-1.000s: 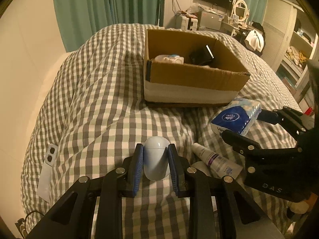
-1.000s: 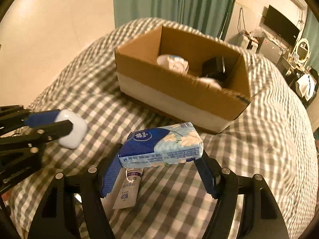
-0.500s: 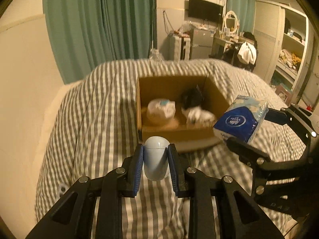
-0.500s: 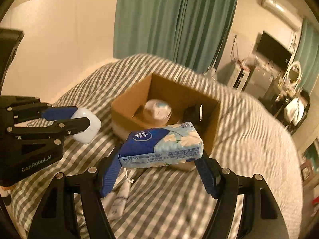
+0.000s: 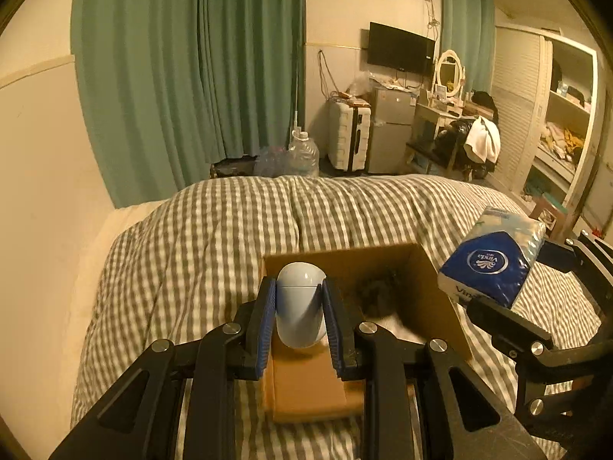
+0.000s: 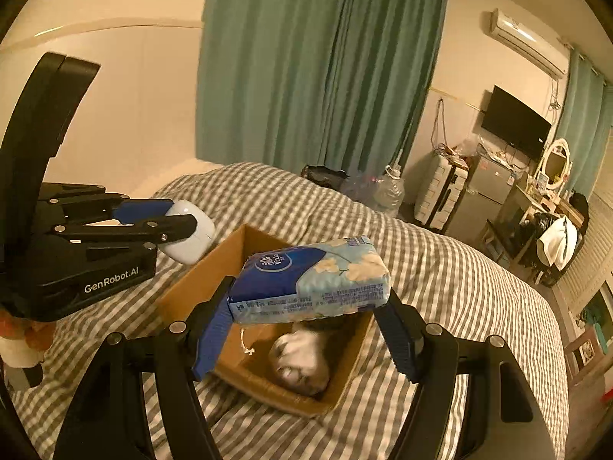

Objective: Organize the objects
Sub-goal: 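Place the earbud case and tissue pack into the box, opening both tools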

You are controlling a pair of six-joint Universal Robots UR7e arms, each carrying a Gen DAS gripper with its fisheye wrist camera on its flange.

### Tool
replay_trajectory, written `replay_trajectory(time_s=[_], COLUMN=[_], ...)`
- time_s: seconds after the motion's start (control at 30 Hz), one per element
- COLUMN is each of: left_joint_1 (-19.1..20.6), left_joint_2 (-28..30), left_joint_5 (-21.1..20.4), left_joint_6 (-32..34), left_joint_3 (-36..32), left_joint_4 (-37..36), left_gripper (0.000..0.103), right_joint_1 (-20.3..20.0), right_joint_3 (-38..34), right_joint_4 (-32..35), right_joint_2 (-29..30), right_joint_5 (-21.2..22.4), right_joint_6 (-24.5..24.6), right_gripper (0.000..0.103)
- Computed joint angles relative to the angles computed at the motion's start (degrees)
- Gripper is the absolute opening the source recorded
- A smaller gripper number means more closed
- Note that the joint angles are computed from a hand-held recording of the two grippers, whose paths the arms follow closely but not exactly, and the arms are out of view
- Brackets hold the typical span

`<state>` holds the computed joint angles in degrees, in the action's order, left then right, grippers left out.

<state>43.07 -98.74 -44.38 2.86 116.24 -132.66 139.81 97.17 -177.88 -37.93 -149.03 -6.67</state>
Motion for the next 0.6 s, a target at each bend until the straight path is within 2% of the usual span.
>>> replay_trajectory(time_s=[0.17, 0.37, 0.6], left_joint_1=[4.1, 7.16, 9.23], left_joint_2=[6.15, 10.27, 12.29], left_joint_5=[-2.83, -4.87, -5.03], left_joint_6=[1.62, 2.74, 3.49], left_joint_3=[-2.36, -2.85, -3.19], left_joint_4=[-2.2, -2.7, -1.62], left_gripper=[0.025, 0.025, 0.025], right_joint_1=[-4.0, -9.0, -11.6], right_joint_3=[-0.59, 0.31, -0.22], right_joint_4=[0.38, 4.93, 7.1], right_joint_2=[0.14, 0.51, 2.18], right_joint_5=[3.83, 12.84, 16.97], right_joint_6=[-0.3, 1.83, 1.4], right_gripper=[0.07, 0.07, 0.07])
